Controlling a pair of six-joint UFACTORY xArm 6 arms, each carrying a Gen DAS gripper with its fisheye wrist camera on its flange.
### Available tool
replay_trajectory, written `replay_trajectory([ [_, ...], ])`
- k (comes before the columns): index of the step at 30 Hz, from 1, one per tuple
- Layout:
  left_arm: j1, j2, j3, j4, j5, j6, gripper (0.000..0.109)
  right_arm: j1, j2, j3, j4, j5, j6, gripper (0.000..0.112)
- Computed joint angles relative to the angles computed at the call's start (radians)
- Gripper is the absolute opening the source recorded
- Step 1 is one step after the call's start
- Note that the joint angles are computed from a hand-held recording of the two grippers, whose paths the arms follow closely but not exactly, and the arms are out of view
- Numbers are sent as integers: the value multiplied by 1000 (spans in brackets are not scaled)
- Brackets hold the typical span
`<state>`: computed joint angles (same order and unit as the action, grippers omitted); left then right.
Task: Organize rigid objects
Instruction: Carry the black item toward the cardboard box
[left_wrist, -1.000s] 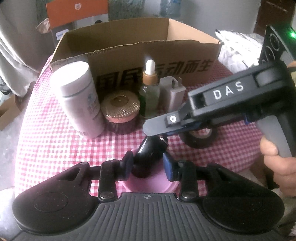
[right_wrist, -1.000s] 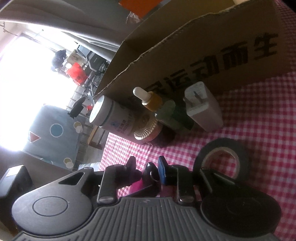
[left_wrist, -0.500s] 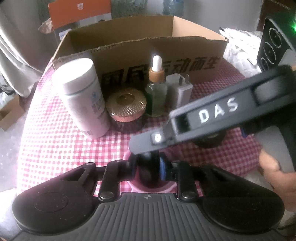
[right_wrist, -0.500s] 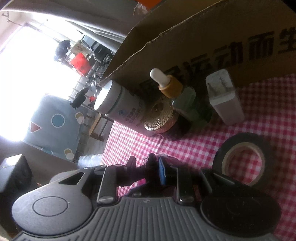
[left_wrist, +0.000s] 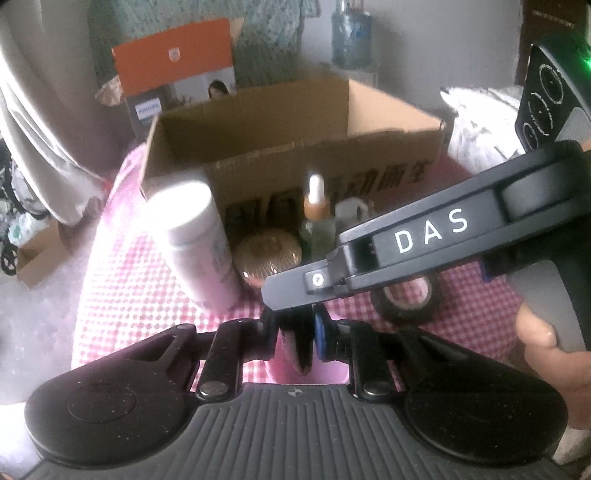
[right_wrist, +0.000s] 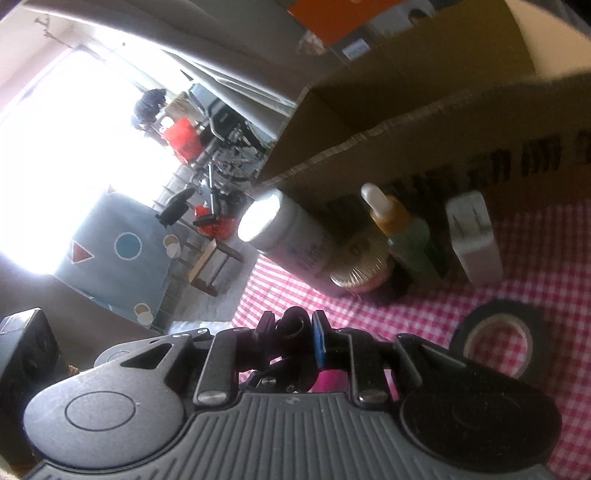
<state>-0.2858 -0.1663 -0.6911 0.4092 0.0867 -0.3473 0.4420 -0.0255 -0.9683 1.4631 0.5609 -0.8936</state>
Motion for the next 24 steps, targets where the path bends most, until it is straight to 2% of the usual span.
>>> replay_trajectory([
  [8,40,-31,-64,369,-22,-344,19,-2,-65,-29,15,-19,-84,24],
  [11,48,-15,-130,492,-19,-469,19,-17,-68,-73,3,-12,-109,24],
  [14,46,21,-214,556,3,-546,19,-43,-43,-144,-22,13,-124,24],
  [17,40,70,-288,497,23,-509,19,-69,16,-242,-74,48,-79,24],
  [20,31,136,-368,306,52,-349,19,-103,106,-364,-149,105,3,24],
  [24,20,245,-500,-15,127,-70,19,-146,271,-570,-248,202,151,24],
])
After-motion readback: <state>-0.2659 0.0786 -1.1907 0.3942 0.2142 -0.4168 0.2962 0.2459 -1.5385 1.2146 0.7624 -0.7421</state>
